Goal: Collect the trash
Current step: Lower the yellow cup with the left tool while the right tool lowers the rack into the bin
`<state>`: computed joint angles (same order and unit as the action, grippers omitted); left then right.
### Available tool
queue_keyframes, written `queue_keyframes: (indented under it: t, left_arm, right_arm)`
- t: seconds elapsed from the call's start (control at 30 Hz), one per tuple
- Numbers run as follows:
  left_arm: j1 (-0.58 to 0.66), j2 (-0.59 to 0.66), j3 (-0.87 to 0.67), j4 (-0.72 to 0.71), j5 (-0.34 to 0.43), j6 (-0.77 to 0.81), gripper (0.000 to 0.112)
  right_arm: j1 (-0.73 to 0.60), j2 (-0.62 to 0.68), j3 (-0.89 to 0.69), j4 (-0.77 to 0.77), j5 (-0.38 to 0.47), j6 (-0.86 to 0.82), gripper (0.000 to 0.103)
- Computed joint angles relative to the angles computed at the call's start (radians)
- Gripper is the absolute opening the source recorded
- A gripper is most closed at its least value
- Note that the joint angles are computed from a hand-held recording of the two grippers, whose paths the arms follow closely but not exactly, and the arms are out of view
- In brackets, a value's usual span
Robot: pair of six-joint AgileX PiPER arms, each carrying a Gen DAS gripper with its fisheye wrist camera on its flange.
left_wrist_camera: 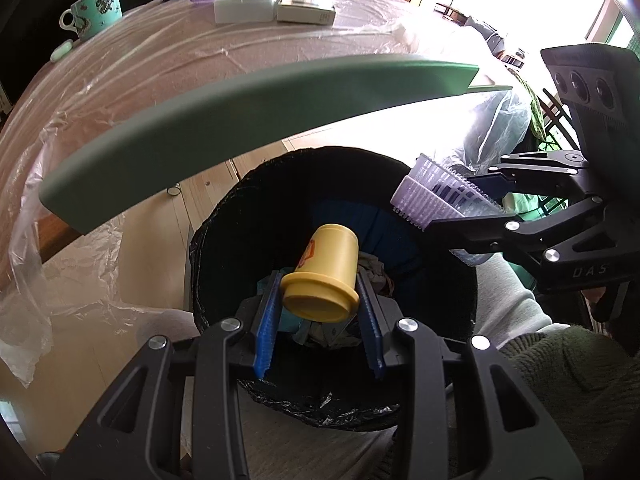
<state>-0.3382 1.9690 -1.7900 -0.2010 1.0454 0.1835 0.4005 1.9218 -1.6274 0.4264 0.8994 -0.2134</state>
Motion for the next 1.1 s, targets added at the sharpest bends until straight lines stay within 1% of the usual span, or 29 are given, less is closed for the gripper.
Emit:
queue_keyframes:
  t: [0.4,0.67,1.1]
  left_arm:
    - [0.001,0.042,-0.025,0.015,0.016,-0.004,0.038]
    - [-0.013,0.067,-0.058,0.041,0.041,-0.027,0.038]
    - [-0.012,0.098,-0.074,0.057,0.049,-0.037,0.038]
  right_arm:
    - [0.004,0.057,-0.032,-0.020,0.002,0.028,0.044]
    - [0.010,0.079,-0.049,-0.037,0.004,0.050,0.044]
    - [0.019,0.110,-0.072,-0.069,0.012,0.080,0.044]
